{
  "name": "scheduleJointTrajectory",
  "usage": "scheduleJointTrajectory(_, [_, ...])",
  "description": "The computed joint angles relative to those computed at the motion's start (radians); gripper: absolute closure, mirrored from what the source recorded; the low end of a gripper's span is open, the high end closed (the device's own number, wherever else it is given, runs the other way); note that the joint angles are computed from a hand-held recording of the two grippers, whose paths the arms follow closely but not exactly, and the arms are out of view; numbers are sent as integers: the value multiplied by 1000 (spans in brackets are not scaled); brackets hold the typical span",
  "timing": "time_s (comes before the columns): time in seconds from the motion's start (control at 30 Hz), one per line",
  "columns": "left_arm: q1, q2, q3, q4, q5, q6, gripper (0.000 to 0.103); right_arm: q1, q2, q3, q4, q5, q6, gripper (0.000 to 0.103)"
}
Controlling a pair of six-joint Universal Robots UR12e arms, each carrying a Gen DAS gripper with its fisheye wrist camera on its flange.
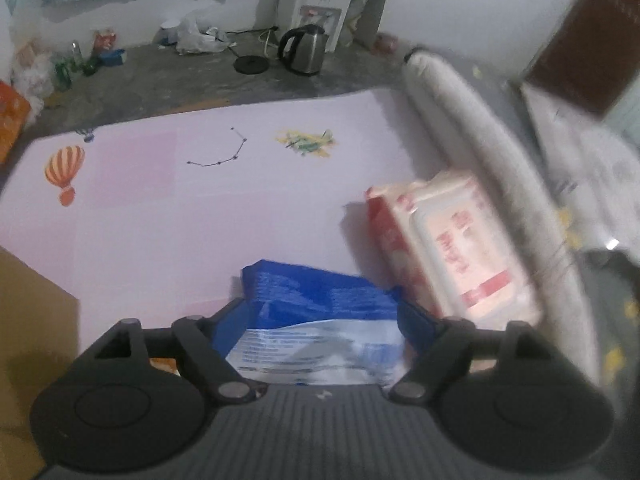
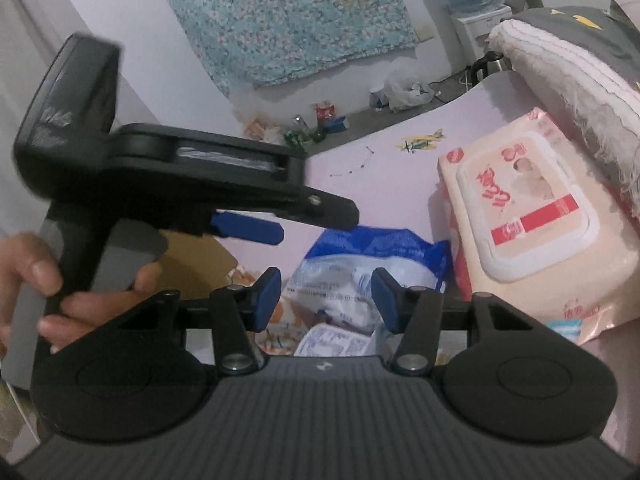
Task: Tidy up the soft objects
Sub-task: 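Close the left tool on the blue-and-white wipes packet, then lift the packet with the left tool toward the right tool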
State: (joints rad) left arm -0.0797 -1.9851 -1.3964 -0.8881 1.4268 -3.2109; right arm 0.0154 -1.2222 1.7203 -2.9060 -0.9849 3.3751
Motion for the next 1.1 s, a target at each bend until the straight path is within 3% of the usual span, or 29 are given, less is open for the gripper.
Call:
scheduleJointTrajectory(0.13, [-35, -42, 64, -116, 117, 92, 19, -5, -36, 40, -12, -37, -12, 49])
scheduleJointTrajectory(0.27, [-50, -50, 69, -107, 166, 144, 12, -27, -68, 78, -28, -49, -7, 43])
scheduleJointTrajectory(0.53, [-37, -86, 126, -192, 131, 104, 2, -51, -87, 106, -75, -27, 5, 35])
scheduleJointTrajectory(0.7, [-2, -116, 172, -298, 17, 8, 1, -52, -95, 119, -100, -9, 28, 33])
scheduleJointTrajectory(0.8, [21, -129, 191, -337, -68, -31, 8, -54, -99, 129, -106, -4, 42, 32])
scheduleJointTrajectory(0.83, [27, -129, 189, -338, -97, -41, 14, -54, -102, 134, -109, -3, 49, 32])
scheduleJointTrajectory(0.9, [30, -122, 181, -322, -98, -63, 26, -56, -104, 141, -111, -3, 58, 32])
scheduleJointTrajectory(0.97, [32, -111, 170, -300, -95, -74, 44, -59, -105, 145, -111, -4, 66, 32])
scheduleJointTrajectory(1.1, [35, -91, 152, -278, -89, -101, 56, -62, -109, 153, -120, -5, 85, 32])
